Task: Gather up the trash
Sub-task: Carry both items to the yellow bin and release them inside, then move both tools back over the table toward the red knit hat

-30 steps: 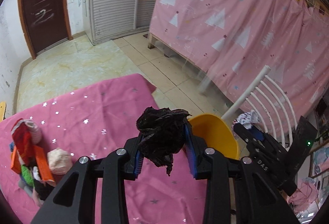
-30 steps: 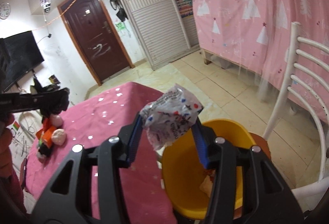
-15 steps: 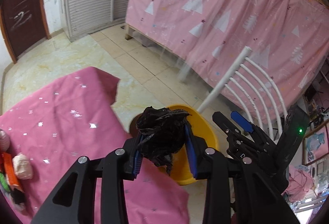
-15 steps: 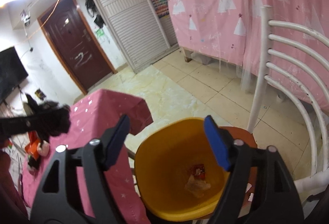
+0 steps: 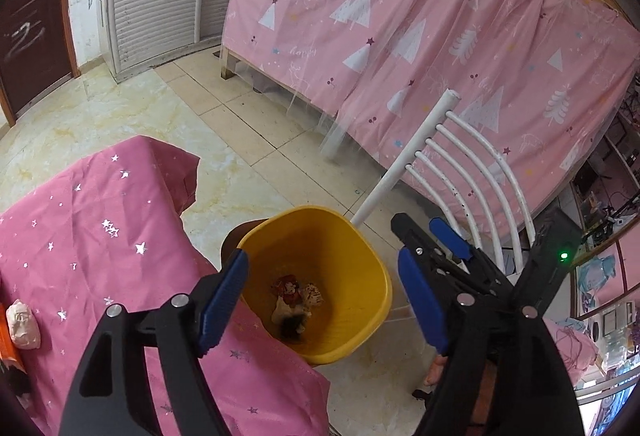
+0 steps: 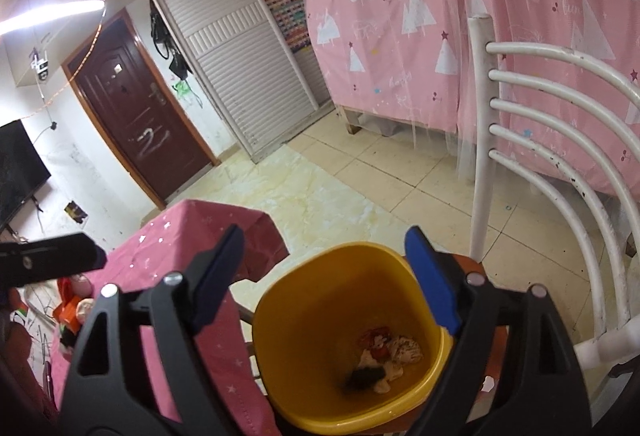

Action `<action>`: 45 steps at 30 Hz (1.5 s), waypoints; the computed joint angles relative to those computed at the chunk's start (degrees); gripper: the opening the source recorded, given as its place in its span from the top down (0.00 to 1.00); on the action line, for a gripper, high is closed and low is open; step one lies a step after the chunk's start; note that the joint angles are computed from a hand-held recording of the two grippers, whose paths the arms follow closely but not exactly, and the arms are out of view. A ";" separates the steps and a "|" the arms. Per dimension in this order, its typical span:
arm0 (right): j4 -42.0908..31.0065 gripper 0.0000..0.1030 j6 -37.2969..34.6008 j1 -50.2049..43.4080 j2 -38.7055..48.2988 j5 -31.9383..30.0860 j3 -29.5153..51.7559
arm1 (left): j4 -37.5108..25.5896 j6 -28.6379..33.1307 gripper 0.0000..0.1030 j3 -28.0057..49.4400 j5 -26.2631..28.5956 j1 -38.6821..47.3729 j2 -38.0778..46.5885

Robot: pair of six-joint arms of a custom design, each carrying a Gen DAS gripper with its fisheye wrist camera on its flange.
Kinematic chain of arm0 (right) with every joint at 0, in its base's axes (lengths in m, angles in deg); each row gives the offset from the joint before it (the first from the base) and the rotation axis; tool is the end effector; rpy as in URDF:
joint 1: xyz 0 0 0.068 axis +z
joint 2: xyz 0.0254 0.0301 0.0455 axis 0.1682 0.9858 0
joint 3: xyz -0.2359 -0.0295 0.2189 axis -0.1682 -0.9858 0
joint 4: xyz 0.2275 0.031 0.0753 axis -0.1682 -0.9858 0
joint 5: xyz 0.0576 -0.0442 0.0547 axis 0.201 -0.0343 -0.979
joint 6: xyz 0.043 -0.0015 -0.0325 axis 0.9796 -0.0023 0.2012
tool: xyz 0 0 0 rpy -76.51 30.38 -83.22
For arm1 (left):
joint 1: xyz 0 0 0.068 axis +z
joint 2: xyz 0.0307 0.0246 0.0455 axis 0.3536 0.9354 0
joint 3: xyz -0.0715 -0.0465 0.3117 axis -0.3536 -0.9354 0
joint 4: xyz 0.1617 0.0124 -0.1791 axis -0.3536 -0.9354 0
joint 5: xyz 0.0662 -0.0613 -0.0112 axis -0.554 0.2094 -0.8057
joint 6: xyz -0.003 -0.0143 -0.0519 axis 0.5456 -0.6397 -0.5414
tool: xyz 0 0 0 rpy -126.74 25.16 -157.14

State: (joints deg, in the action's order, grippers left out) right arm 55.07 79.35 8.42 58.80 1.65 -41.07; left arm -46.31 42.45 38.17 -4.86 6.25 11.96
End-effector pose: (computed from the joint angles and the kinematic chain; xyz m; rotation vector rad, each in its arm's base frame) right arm 0.2176 0.0001 0.1332 0.3655 2.1320 0.3578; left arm 0.2931 -0.0876 0.2434 0.4371 2.5208 -0.5261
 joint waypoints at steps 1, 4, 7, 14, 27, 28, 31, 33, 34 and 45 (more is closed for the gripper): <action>0.27 0.23 -0.14 0.40 0.20 0.17 -0.07 | -0.34 0.10 0.33 0.22 0.09 0.31 -0.28; 0.26 0.23 -0.21 2.17 0.49 1.04 0.40 | -0.76 0.57 0.33 0.10 0.62 1.67 -1.31; -0.29 0.23 0.35 6.07 -0.02 3.61 0.66 | -2.04 1.58 0.33 0.51 1.59 3.82 -2.52; -4.63 0.23 2.26 15.14 -1.61 7.36 3.48 | -4.69 5.68 0.33 0.94 2.93 12.11 -5.39; -20.01 0.23 3.74 32.11 -1.73 15.27 17.26 | -11.53 17.01 0.28 9.43 7.32 35.29 -1.95; -21.30 0.23 3.58 33.13 -1.53 15.57 18.62 | -11.95 17.40 0.28 10.27 7.49 36.37 -1.53; -24.55 0.23 3.21 36.52 -0.28 16.75 22.52 | -12.96 19.13 0.27 12.87 8.00 40.26 0.20; -26.55 0.23 2.89 38.68 0.95 17.36 25.11 | -13.50 20.51 0.26 14.69 7.82 42.53 1.58; -27.55 0.23 2.70 39.59 1.49 17.48 26.33 | -13.35 20.97 0.26 14.93 7.54 43.27 1.86; -36.17 0.23 1.57 47.30 8.37 17.96 38.32 | -15.50 25.30 0.25 23.16 5.80 51.73 10.87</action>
State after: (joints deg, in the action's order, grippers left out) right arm 18.90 80.92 55.73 67.18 19.61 -2.75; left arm -61.81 67.76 61.33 0.94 57.97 22.84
